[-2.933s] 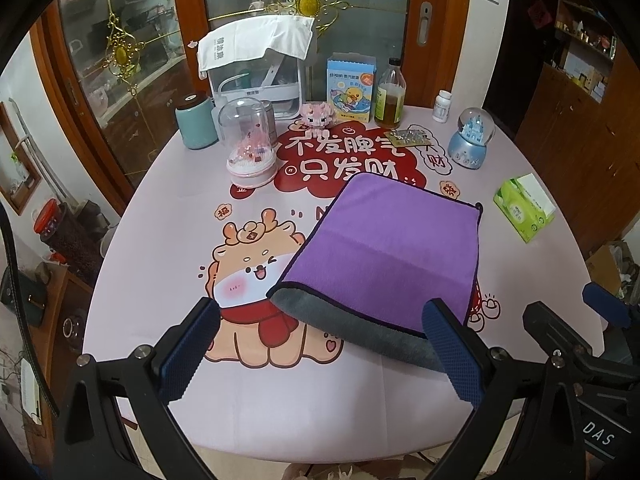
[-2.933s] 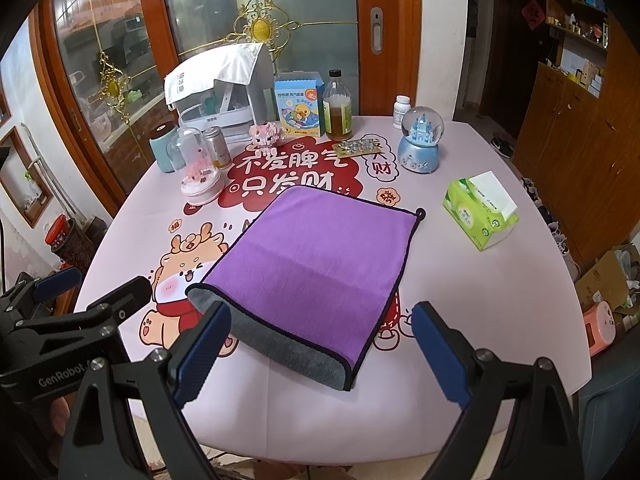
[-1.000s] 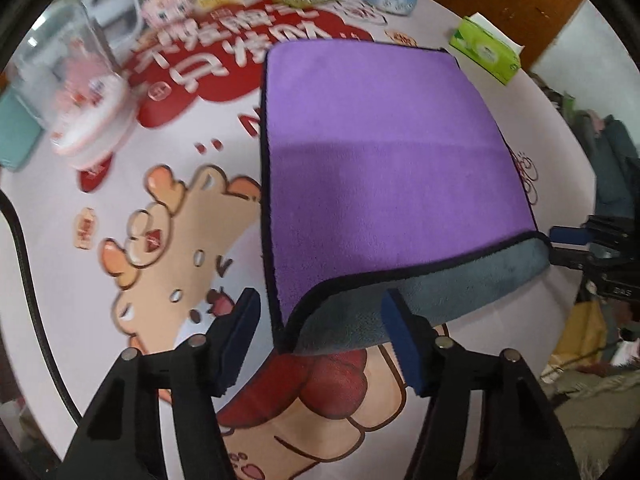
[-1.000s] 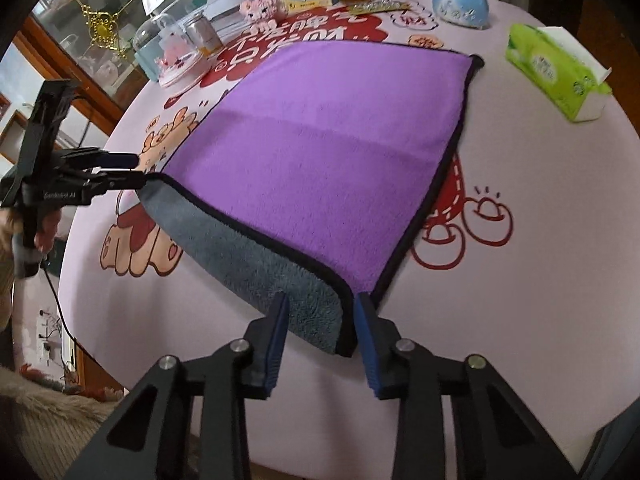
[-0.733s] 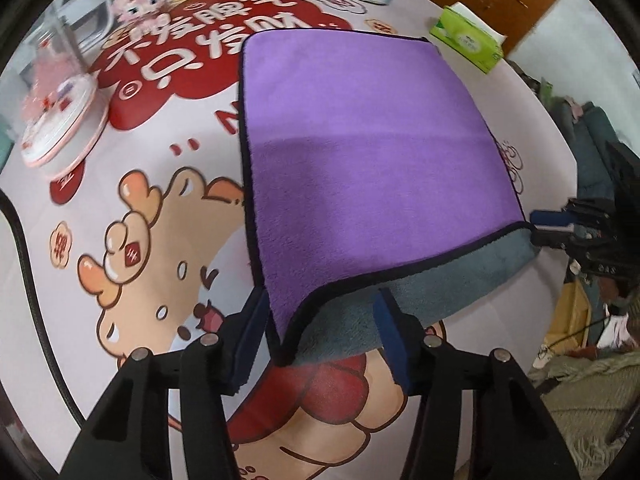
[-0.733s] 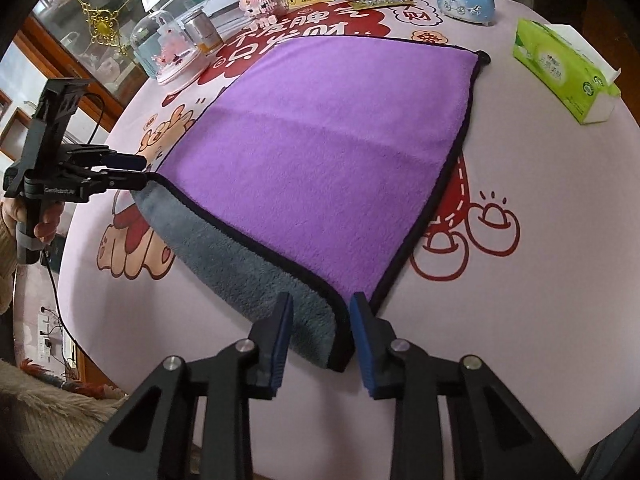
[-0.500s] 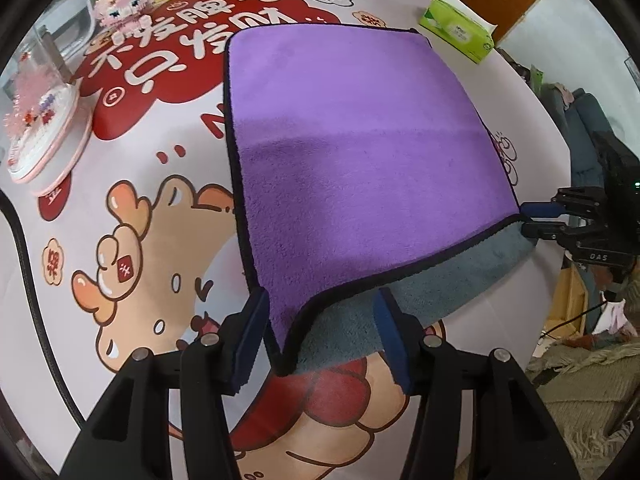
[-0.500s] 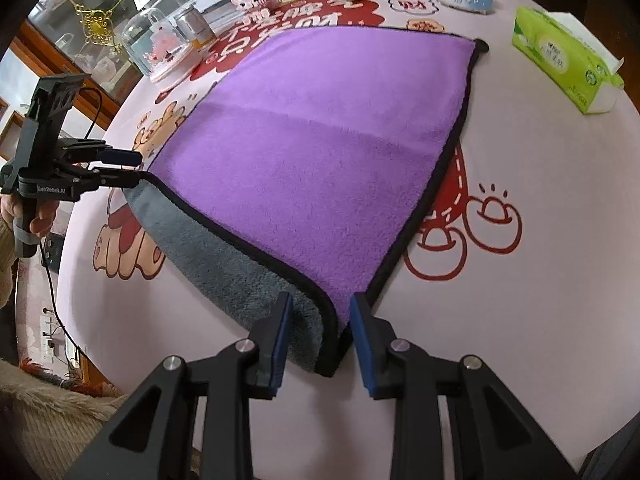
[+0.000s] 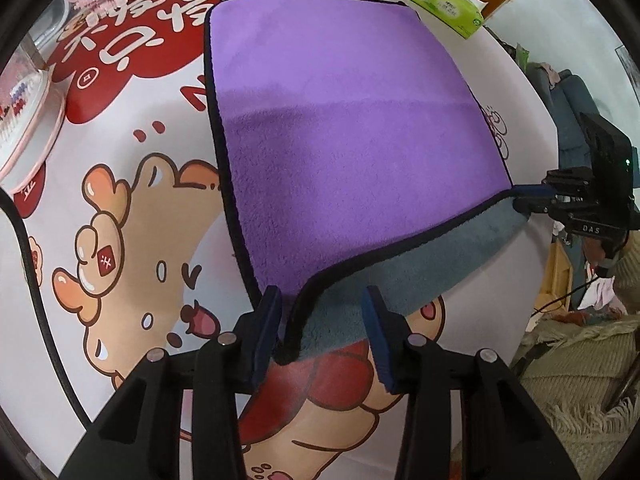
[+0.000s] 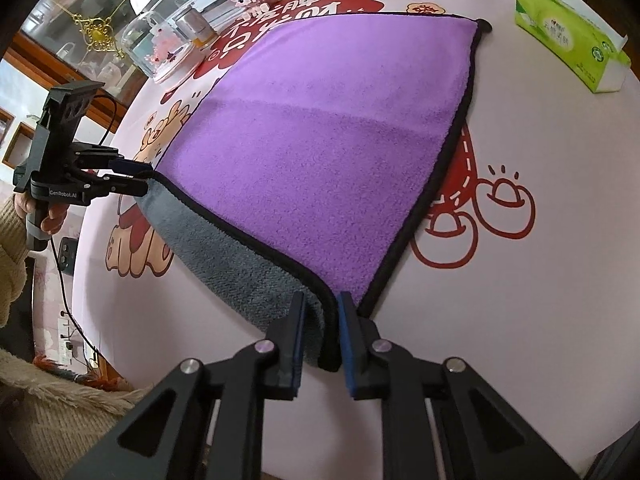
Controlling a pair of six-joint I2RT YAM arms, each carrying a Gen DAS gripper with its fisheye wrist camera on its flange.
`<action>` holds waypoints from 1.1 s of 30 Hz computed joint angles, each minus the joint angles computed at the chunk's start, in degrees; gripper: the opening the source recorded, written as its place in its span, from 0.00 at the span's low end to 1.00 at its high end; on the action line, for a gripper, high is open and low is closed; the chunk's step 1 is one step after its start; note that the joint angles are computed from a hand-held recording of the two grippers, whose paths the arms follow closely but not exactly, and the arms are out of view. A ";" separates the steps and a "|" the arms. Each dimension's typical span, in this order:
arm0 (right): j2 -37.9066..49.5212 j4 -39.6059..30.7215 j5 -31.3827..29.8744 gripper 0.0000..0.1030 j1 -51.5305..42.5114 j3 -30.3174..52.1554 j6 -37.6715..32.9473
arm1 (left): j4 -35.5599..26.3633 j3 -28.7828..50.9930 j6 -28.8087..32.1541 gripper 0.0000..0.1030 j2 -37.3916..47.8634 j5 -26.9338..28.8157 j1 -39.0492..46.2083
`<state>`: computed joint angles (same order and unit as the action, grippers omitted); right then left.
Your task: Fold towel
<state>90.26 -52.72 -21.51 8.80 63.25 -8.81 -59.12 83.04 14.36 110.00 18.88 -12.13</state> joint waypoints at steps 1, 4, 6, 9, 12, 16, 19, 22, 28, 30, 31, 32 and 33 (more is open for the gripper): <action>0.07 -0.02 -0.03 0.15 0.02 0.07 0.03 | 0.00 -0.08 0.35 0.39 0.02 0.07 0.13; 0.11 -0.14 0.02 0.15 0.03 0.13 -0.16 | -0.57 0.08 0.99 0.26 0.22 0.37 -0.01; 0.02 -0.22 0.07 0.13 0.05 0.09 -0.19 | -0.73 0.20 1.02 0.18 0.50 -0.37 -0.41; 0.11 -0.34 0.85 0.07 0.50 0.21 -0.40 | -0.51 -0.28 1.24 0.09 0.18 -1.91 -1.10; -0.25 -0.58 0.66 0.06 0.43 0.15 -0.44 | 0.26 -1.41 0.88 0.07 -0.99 -3.16 -1.70; -1.45 -0.94 1.16 0.05 0.87 0.37 -0.28 | 1.35 -2.58 -0.81 0.06 -3.19 -5.30 -2.70; -2.77 -1.01 1.45 0.05 0.93 0.96 0.19 | 1.77 -2.38 -2.31 0.06 -4.65 -8.40 -3.78; -3.50 -0.66 1.63 0.05 0.56 2.43 1.09 | 2.02 -0.28 -3.50 0.06 -5.26 -11.11 -4.68; -1.30 1.85 5.54 0.05 0.29 9.21 3.03 | 3.56 10.24 -6.71 0.06 -1.76 -18.08 -6.84; 1.09 2.76 7.28 0.05 -0.01 12.54 3.04 | 3.04 16.23 -8.05 0.06 1.91 -20.27 -7.38; 2.40 3.21 8.08 0.05 -0.20 14.34 3.22 | 2.68 20.00 -8.85 0.06 4.30 -21.23 -7.45; 3.60 3.64 8.49 0.05 -0.53 15.91 3.34 | 2.22 23.36 -9.46 0.06 6.50 -21.90 -7.53; 5.09 4.22 9.09 0.05 -0.89 17.90 3.59 | 1.78 27.74 -10.21 0.06 9.36 -22.76 -7.44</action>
<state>95.35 -48.50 -12.42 7.91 81.15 -5.22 -57.34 110.77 4.15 119.35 -3.88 -19.57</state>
